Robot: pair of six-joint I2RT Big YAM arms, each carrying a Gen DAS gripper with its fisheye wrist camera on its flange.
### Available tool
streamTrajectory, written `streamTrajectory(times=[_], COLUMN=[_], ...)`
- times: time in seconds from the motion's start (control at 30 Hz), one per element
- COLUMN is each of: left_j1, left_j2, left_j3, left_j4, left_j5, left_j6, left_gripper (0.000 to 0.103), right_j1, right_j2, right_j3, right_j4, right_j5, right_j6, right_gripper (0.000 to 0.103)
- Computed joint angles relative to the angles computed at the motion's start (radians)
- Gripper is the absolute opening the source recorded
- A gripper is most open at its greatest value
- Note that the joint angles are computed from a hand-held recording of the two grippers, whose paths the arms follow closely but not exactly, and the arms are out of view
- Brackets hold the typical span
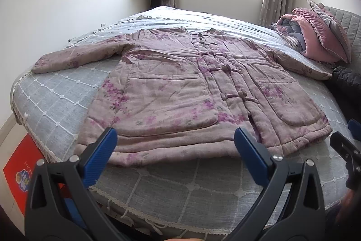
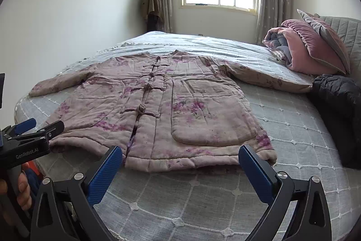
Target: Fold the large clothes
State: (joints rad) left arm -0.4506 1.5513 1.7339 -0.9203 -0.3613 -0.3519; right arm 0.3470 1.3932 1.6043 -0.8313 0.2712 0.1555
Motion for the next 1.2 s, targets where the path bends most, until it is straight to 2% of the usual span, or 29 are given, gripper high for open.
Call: streamTrajectory(times=[0.17, 0.3, 0.33, 0.4, 0.43, 0.57, 0.67, 0.83, 0.97, 1.07, 1.1, 1.2], left_j1=[0.002, 0.003, 0.003, 0.003, 0.003, 0.004, 0.001, 0.008, 0.009, 0.008, 0.008, 0.006], left_j2=[0.005, -0.001, -0.001, -0.005, -0.014, -0.017, -0.031, -0.007, -0.008, -0.009, -0.009, -0.009], left_j3=[0.012, 0.001, -0.001, -0.009, -0.03, -0.043, -0.072, -0.02, -0.02, -0.023, -0.022, -0.025], left_j4=[-0.022, -0.008, -0.004, 0.009, 0.046, 0.073, 0.131, 0.034, 0.036, 0.043, 0.041, 0.044], left_j5=[-0.003, 0.0, 0.023, 0.021, 0.007, -0.001, -0.008, 0.054, 0.044, 0.036, 0.038, 0.032], left_j6=[0.01, 0.004, -0.026, -0.027, -0.015, -0.008, 0.001, -0.049, -0.03, -0.021, -0.022, -0.021], left_gripper=[0.103, 0.103, 0.103, 0.103, 0.103, 0.103, 0.103, 0.103, 0.103, 0.103, 0.103, 0.103], right_j1=[0.0, 0.001, 0.001, 0.002, 0.002, -0.003, -0.007, -0.013, -0.014, -0.015, -0.01, -0.01], right_j2=[0.005, 0.003, 0.003, 0.006, 0.005, 0.003, 0.003, 0.004, -0.005, 0.005, 0.02, 0.026], right_j3=[-0.006, -0.009, -0.007, -0.004, -0.005, -0.011, -0.011, -0.002, -0.022, -0.001, 0.025, 0.037], right_j4=[0.015, 0.019, 0.013, 0.007, 0.007, 0.015, 0.014, -0.011, 0.031, -0.015, -0.061, -0.086], right_j5=[0.0, 0.005, 0.005, 0.009, 0.011, 0.002, -0.001, -0.03, -0.029, -0.03, -0.012, -0.007], right_j6=[0.002, -0.001, -0.001, -0.001, -0.002, 0.008, 0.016, 0.052, 0.05, 0.056, 0.043, 0.044], right_gripper=[0.103, 0.103, 0.103, 0.103, 0.103, 0.103, 0.103, 0.103, 0.103, 0.103, 0.103, 0.103])
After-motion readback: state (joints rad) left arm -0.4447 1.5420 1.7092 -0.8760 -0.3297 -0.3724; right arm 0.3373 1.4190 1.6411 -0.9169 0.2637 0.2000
